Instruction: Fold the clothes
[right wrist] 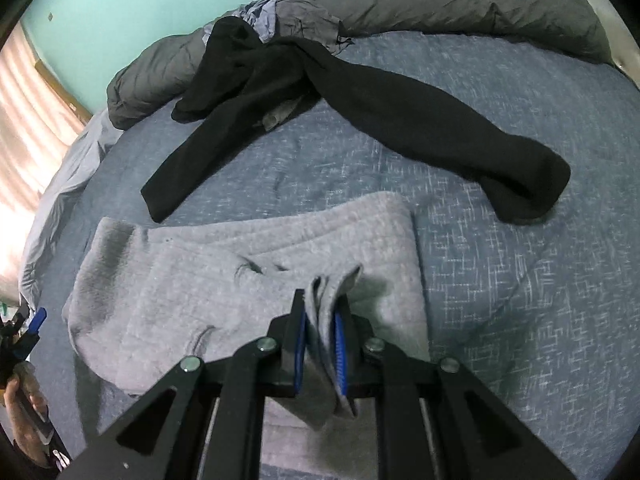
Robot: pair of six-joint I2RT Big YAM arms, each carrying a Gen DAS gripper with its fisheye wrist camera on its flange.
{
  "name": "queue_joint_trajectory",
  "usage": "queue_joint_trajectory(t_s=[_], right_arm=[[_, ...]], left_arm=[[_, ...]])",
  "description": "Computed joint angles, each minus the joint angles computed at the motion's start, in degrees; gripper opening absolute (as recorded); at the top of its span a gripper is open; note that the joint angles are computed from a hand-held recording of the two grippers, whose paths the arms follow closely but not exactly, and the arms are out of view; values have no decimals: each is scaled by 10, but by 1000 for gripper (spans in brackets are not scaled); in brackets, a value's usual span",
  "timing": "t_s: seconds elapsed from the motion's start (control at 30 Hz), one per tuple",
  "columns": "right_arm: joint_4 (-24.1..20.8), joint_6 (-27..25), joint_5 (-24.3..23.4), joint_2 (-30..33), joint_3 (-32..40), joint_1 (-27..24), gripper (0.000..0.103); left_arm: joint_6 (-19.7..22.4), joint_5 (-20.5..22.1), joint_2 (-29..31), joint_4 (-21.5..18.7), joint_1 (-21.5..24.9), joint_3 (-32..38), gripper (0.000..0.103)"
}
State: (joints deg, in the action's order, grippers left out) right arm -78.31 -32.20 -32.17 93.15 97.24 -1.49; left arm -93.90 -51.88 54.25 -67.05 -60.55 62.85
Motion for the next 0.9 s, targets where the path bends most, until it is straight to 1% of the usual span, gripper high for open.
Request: queue_joint_trajectory(t_s=[0.03, 0.1, 0.13, 0.17, 0.2, 0.23, 0.3, 0.37, 0.4, 0.43, 0.47, 0.5, 0.57, 0.63, 0.7, 0.8, 0.9], right_arm=[[4, -4, 1, -1, -3, 0, 14], [13, -9, 2, -5, -8, 0, 16], [20, -3, 0, -8, -10, -2, 20], [30, 7, -3, -12, -11, -6, 30], [40, 18, -6, -15, -13, -9, 36], [50, 33, -14, -20, -14, -15, 37], [64, 64, -38, -30, -14, -27, 37], [49, 52, -84, -39, -13, -32, 37], [36, 35, -90, -41, -12, -28, 37], [19, 16, -92, -44, -13, -21, 34], [0, -3, -92, -45, -16, -13, 31], [-19, -21, -93, -47, -18, -4, 24], [-27, -29, -77, -53, -34, 14, 21], [-13, -17, -55, -58, -57, 25, 18], [10, -1, -33, -64, -86, 30, 17], [42, 8, -24, -73, -117, 29, 17], [72, 28, -36, -88, -130, 21, 17]], left_arm=[[1, 0, 0, 2, 0, -1, 72], [3, 0, 0, 3, 0, 0, 72], [4, 0, 0, 4, 0, 0, 72], [5, 0, 1, 4, 0, 1, 72], [5, 0, 1, 4, -1, 1, 72], [5, 0, 1, 4, 0, 1, 72], [4, 1, 1, 5, 0, 0, 72], [7, 3, 2, 8, 1, 0, 72], [9, 3, 3, 9, 1, 1, 72], [11, 3, 4, 10, 1, 2, 72], [12, 3, 6, 11, 1, 3, 72], [13, 3, 7, 12, 1, 4, 72], [13, 3, 9, 11, 1, 6, 72], [11, 4, 8, 11, 0, 4, 72], [10, 4, 6, 12, 1, 2, 72], [11, 4, 6, 14, 2, 1, 72], [12, 4, 7, 14, 1, 1, 72]])
